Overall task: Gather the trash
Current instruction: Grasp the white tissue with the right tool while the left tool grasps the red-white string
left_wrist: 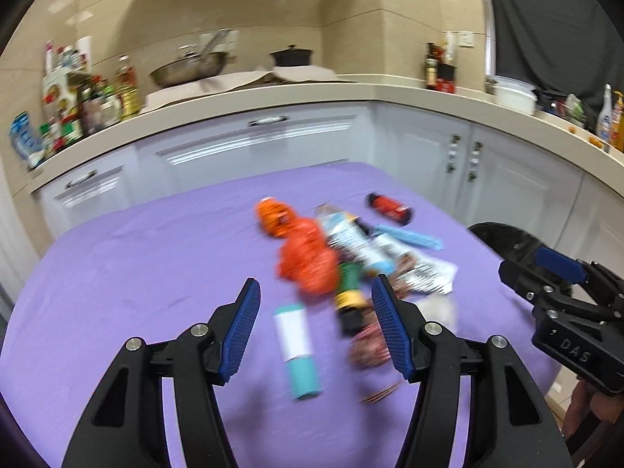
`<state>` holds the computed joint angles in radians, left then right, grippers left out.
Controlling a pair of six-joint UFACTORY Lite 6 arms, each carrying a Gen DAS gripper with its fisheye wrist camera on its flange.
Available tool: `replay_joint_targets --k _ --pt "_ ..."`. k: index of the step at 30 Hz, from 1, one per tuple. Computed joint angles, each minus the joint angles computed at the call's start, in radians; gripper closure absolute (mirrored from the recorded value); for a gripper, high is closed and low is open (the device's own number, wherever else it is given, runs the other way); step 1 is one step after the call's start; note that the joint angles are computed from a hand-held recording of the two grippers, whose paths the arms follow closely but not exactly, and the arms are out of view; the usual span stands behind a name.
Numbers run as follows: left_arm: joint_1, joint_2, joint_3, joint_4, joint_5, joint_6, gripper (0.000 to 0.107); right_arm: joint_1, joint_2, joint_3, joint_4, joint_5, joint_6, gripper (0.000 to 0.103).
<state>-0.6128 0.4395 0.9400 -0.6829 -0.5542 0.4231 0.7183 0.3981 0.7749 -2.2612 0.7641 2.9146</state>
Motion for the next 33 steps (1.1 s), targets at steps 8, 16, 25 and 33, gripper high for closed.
replay_joint_targets --k 8,16,25,33 --pt "0.092 -0.068 -0.159 0.105 -0.062 -0.113 0.048 0.073 0.136 0.187 0.049 -0.075 -0.09 0.039" --pt "0.144 -0.076 -0.201 0.19 -0.069 -0.193 0.048 0.067 0.218 0.274 0.031 -0.13 -0.086 0.041" --pt "0.129 -0.069 -0.19 0.229 -0.057 -0.228 0.049 0.057 0.229 0.265 -0.016 -0.143 -0.04 0.092" --pt "0.059 -0.064 -0.178 0.248 -0.061 -0.25 0.049 0.049 0.135 0.15 0.013 -0.074 -0.045 0.094"
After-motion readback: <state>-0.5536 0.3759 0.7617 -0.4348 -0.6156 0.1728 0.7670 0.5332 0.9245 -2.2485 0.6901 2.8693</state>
